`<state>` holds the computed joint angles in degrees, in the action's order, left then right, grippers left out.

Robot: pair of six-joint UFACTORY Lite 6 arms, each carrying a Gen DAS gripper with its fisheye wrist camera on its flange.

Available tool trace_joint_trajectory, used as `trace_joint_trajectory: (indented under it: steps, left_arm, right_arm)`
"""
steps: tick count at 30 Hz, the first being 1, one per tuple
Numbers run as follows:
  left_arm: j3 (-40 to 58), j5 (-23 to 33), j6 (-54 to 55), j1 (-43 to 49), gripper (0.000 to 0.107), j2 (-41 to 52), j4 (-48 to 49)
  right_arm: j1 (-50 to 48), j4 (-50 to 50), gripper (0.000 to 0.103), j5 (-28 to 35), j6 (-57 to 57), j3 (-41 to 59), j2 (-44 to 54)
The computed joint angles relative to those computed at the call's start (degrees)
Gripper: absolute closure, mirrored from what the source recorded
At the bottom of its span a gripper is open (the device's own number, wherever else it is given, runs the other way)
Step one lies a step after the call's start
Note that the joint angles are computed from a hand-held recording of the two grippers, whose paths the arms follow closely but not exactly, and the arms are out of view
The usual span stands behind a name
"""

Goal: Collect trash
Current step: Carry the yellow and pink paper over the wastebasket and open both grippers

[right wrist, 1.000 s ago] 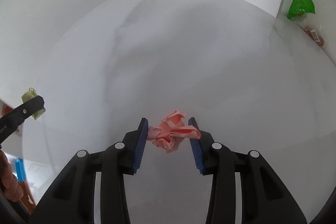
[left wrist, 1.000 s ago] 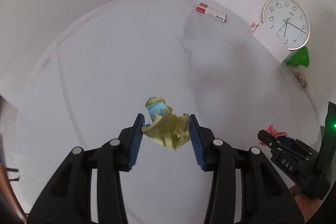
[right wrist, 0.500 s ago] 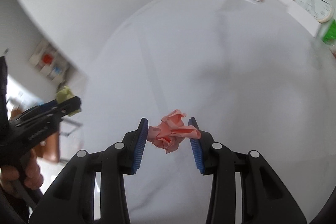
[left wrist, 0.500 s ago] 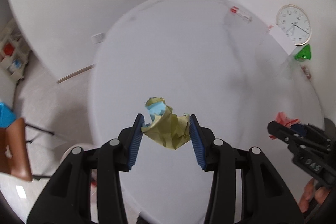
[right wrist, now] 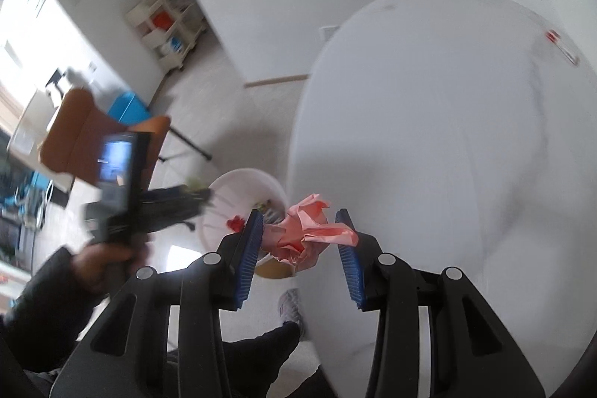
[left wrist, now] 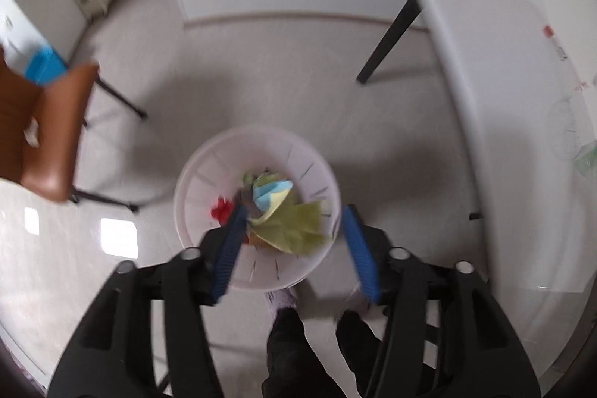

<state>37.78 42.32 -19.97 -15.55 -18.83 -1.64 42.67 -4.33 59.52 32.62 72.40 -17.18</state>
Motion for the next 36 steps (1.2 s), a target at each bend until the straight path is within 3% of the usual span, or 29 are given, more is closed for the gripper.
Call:
trace_joint_trajectory:
  steps: [4,9,11,16,21,23,26,28,31,36]
  left_arm:
    - [-6.4,-7.1,8.4,7.1,0.023,4.3,-3.3]
    - [-9.1,-9.5,16.1,11.1,0.018,5.0,-8.9]
    - [-9.5,-9.2,13.9,10.7,0.016,2.8,-8.6]
    - [-11.8,-1.5,11.8,20.3,0.012,-10.5,-4.7]
    - [-12.1,7.4,20.4,37.5,0.012,-21.2,-3.1]
    - [-11.9,9.5,25.4,45.1,0.012,-23.3,-3.0]
    - [-12.2,10.4,30.5,52.5,0.012,-25.2,-1.4]
    - [-12.9,10.7,33.2,56.0,0.012,-26.1,-1.3]
    - [-12.5,12.5,35.7,59.2,0.012,-27.0,-2.5]
    - [-5.2,19.8,32.0,56.3,0.012,-30.5,-2.9]
  right_arm:
    - [4.1,-1.0,0.062,-0.3,0.4,5.4,7.8]
    - [7.6,-0.7,0.061,-1.0,1.3,10.3,14.9]
    - [8.6,-0.1,0.061,-1.9,0.6,12.4,18.3]
    - [9.4,3.4,0.061,-6.7,-5.8,19.7,31.9]
    - [10.8,8.9,0.058,-10.5,-13.6,31.7,50.6]
    - [11.5,10.3,0.032,-10.6,-16.0,38.2,59.6]
    - [12.9,11.2,0.018,-10.1,-17.1,45.5,69.8]
    - [13.9,10.6,0.017,-8.8,-15.7,49.2,74.7]
    - [14.7,10.6,0.017,-8.5,-14.3,49.0,75.6]
    - [15.6,7.3,0.013,-6.9,-10.9,44.0,67.5]
